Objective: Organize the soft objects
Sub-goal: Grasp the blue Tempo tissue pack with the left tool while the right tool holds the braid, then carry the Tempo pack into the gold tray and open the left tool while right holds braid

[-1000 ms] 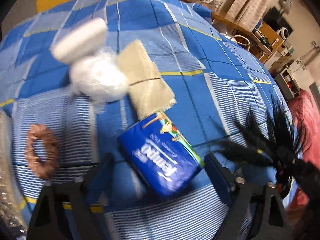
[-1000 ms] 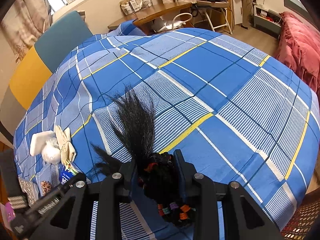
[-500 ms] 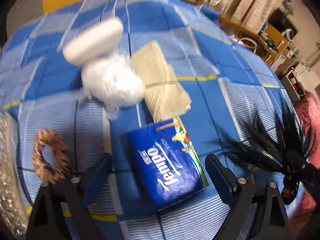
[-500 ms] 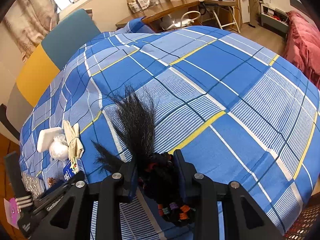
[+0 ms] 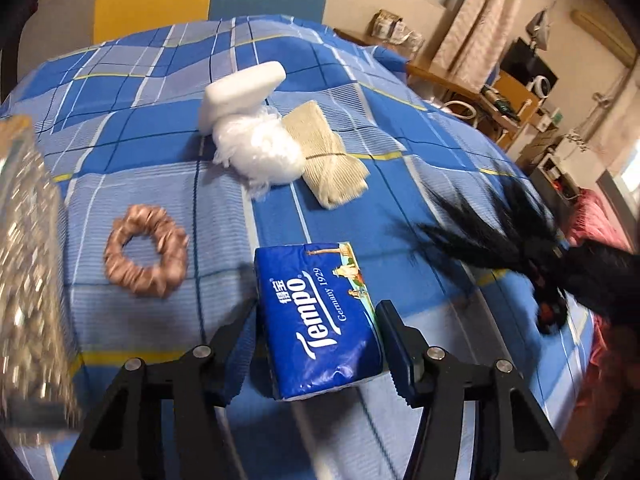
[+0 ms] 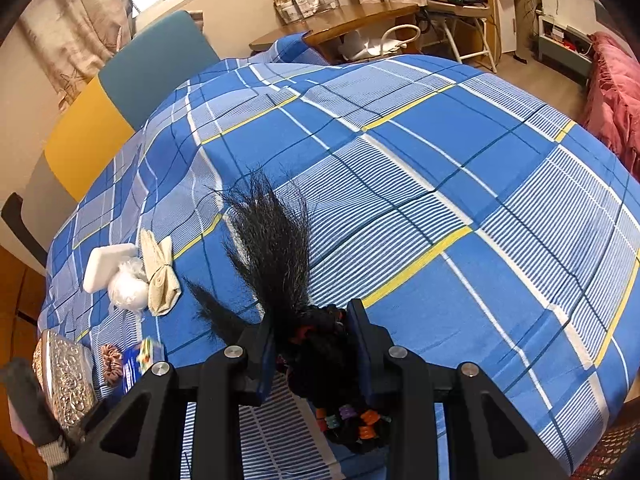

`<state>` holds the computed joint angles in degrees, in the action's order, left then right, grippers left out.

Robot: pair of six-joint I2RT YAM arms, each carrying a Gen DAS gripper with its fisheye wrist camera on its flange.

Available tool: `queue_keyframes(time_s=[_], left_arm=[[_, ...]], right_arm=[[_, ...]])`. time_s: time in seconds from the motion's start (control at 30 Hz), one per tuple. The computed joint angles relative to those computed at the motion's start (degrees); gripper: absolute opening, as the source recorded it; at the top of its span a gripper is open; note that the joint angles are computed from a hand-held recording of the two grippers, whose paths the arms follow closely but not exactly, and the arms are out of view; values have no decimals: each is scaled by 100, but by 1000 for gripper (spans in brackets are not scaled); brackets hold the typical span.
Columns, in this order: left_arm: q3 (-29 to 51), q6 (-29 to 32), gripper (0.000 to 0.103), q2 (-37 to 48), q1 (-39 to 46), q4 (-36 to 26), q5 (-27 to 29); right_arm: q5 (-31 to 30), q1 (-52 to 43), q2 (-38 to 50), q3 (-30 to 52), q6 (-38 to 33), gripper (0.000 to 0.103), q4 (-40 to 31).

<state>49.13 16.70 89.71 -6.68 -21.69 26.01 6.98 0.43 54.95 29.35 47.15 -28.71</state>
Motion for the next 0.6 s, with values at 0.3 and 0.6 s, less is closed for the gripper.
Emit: queue_keyframes(time_s=[0.3,0.6], left_arm=[[-779,953,59,-1007,1001,-748,887],[-382,3302,59,-1500,2855,-3019,1815]], right_arm=[[-351,299,111,-16,-238,32,447],[-220,772,477,169,-491,32,541]])
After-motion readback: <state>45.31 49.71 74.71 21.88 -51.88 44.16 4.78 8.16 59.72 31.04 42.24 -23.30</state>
